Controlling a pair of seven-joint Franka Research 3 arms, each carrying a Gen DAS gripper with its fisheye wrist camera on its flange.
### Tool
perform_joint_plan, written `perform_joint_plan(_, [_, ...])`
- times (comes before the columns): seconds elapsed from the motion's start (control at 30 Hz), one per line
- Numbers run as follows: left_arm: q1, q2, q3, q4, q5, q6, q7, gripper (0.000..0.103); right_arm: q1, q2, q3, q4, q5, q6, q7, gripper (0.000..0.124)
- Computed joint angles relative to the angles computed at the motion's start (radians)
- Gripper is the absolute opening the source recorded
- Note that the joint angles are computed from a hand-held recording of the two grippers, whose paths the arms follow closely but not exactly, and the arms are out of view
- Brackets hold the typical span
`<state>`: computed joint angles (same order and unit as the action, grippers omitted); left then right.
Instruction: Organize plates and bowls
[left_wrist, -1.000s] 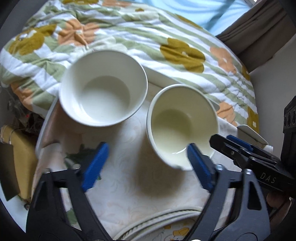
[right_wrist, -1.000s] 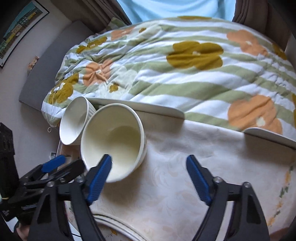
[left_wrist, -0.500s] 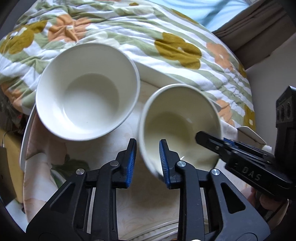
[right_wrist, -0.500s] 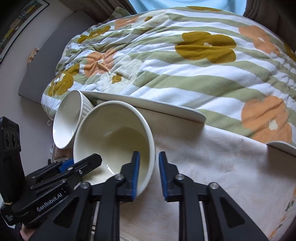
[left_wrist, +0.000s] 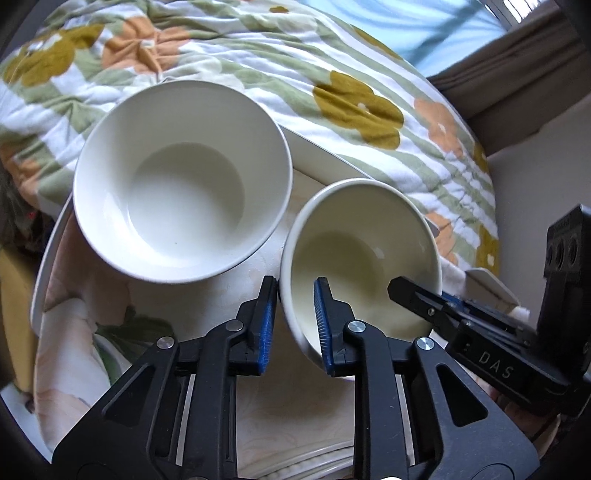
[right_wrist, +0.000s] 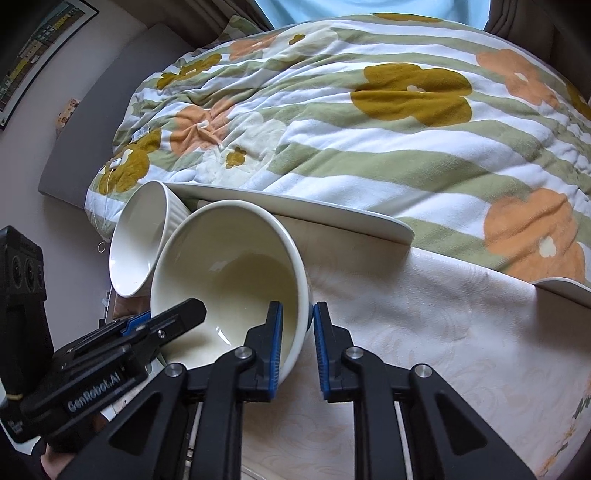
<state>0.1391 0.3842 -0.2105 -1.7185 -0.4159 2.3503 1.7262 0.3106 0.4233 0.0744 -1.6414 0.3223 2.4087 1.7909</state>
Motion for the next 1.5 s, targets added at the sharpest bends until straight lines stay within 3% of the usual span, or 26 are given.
perform_joint_plan(0.33, [-0.011, -0.056, -0.002, -0.050, 0.006, 0.049, 0.048, 0.018, 0.004, -0.042, 0.000, -0.059, 0.008, 0.047, 0.009, 0.015])
perform_joint_plan(0.67, [-0.064, -0.212, -0.001, -0.141, -0.053, 0.072, 0.112, 0.018, -0.006, -0.252, -0.007, -0.260, 0.017, 0.130, 0.036, 0.015])
perform_joint_plan(1.0, [-0.239, -0.434, 0.012, -0.331, -0.097, 0.103, 0.120, 0.018, -0.065, -0.641, -0.015, -0.609, -0.044, 0.153, 0.099, 0.016])
perform_joint_plan(1.3, [-0.419, -0.564, 0.005, -0.475, -0.095, 0.103, 0.058, 0.018, -0.160, -0.985, -0.022, -0.899, -0.070, 0.070, 0.132, 0.015])
perform_joint_plan(1.5, [-0.487, -0.561, 0.000, -0.499, -0.054, 0.059, 0.029, 0.018, -0.204, -1.122, -0.030, -1.024, -0.061, 0.000, 0.140, 0.015])
